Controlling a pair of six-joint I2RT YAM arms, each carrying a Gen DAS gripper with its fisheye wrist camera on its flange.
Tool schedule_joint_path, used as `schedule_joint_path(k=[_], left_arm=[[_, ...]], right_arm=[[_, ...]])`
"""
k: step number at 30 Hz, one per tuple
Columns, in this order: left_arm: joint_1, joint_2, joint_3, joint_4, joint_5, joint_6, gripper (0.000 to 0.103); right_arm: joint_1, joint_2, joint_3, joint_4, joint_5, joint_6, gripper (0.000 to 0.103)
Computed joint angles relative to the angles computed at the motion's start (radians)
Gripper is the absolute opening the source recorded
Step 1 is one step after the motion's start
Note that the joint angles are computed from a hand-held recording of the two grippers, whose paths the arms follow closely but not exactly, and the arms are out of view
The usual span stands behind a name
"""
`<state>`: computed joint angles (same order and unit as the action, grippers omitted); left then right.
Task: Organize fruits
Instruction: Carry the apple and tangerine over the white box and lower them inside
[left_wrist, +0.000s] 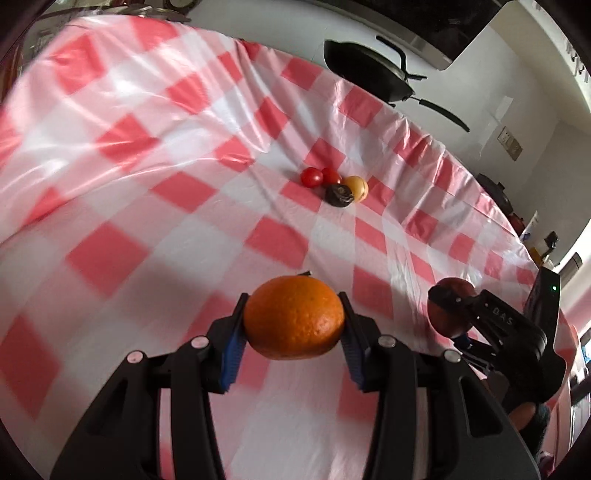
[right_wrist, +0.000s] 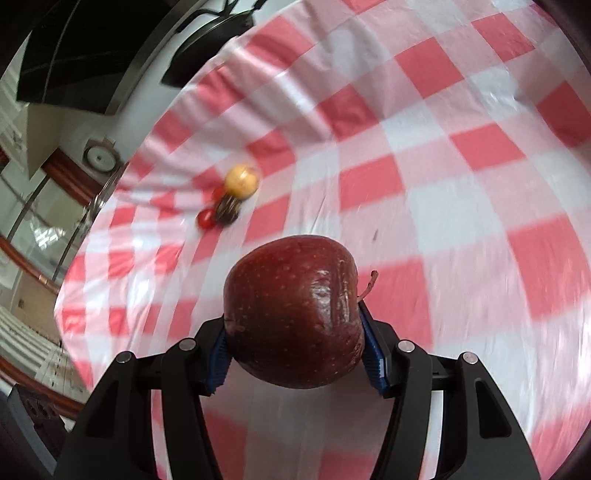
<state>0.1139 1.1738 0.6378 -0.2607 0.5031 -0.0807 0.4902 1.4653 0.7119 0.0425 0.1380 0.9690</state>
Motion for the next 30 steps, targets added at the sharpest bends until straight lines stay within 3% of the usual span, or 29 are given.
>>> schedule_joint_path(k=[5,8,12,15,24,30], left_arm=[[0.291,-0.144,-0.037,-0.206,0.173,0.244,0.046],[0.525,-0.181,-0.029,-0.363,0.272,0.502,0.046],[0.806,-0.099,0.03,-0.527,0.373,0.825,0.046],[0.956,0.016,0.103,-0.618,0.419,0.984,0.046],[1.255,0.368,0.36,-0.739,0.466,1.195,0.046],[1.358,0.54,0.462,-0.704,0.435,1.227,0.046]], right_arm=[[0.233,-0.073,-0.018,-0.04,0.166,0.044,0.058],[0.36,-0.062,0.024,-0.062,0.224,0.06,0.058],[0.507,0.03,0.155,-0.112,0.269,0.033,0.058],[0.592,0.111,0.267,-0.144,0.284,-0.022,0.058],[0.758,0.331,0.552,-0.212,0.237,-0.171,0.058],[0.833,0.5,0.765,-0.301,0.187,-0.267,0.058]])
